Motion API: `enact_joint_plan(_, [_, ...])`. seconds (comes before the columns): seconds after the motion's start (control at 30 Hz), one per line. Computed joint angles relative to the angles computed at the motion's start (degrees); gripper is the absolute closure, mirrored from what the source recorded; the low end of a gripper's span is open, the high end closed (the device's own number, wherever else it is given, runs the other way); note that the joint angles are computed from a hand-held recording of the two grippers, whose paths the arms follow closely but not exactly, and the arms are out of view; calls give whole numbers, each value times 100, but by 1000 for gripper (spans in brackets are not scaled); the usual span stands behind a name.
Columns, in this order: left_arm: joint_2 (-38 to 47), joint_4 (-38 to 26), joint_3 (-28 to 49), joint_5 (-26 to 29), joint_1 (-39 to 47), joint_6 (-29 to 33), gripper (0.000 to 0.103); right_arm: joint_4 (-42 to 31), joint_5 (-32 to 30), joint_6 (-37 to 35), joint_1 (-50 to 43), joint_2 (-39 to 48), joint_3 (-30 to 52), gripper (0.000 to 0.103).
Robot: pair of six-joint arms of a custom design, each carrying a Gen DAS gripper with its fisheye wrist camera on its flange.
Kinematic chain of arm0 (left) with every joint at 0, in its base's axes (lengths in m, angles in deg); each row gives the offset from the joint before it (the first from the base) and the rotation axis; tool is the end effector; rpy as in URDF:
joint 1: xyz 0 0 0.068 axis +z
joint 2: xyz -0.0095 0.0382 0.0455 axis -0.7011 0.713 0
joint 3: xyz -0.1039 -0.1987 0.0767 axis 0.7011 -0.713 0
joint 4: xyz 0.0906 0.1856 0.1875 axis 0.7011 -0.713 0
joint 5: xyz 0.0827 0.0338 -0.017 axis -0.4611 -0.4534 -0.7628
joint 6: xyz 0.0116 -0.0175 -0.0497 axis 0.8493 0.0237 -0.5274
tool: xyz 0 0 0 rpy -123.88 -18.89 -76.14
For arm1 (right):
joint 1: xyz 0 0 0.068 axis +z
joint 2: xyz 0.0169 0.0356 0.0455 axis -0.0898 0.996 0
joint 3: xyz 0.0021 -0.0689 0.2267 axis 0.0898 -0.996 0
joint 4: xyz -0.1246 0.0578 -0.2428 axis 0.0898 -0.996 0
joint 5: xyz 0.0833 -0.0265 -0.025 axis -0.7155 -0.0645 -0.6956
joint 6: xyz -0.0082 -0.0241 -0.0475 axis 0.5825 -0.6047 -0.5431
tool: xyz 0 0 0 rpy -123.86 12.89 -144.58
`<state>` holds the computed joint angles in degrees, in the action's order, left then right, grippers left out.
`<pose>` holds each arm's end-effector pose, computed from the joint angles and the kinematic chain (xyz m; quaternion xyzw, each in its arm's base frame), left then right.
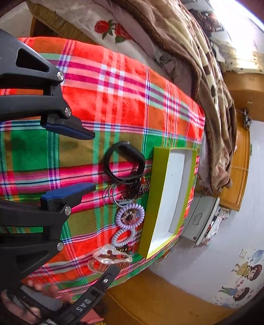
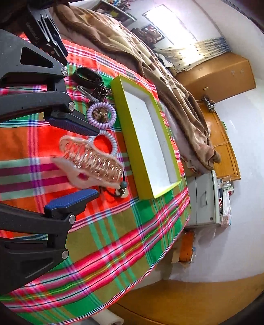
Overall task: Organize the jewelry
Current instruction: 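Grasp the rose-gold claw hair clip with the right tool, then grasp the black watch band with the left tool while the right tool holds the claw clip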
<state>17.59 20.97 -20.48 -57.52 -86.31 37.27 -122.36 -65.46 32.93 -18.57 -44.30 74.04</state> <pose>0.1330 -0.1008 0.1885 -0.1131 0.9366 -0.0666 0.3249 0.1955 -0.0314 0.2021 -0.0262 0.9205 0.1355 0.3655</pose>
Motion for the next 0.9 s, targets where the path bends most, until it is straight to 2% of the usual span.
enact_joint_plan(0.17, [46,284,-73,575,452,465,53,164,534,153,452,402,128,48])
enact_joint_plan(0.33, [-95,279,-158,1029,1037,719,53,253,1125,191,875,649,151,48])
enact_joint_plan(0.63, [11,388,-147,1510,1812,1056,53,202,1118,106,775,705,198,48])
enact_joint_plan(0.67, [32,421,-134,1569,1887,1087,53,210,1149,89,770,694,191,50])
enact_joint_plan(0.73, [114,535,-109,1731,2075,1188,53,212,1136,33,719,621,161,62])
enact_joint_plan(0.9, [584,659,137,1665,2245,1420,53,152,1039,-159,453,590,187,62])
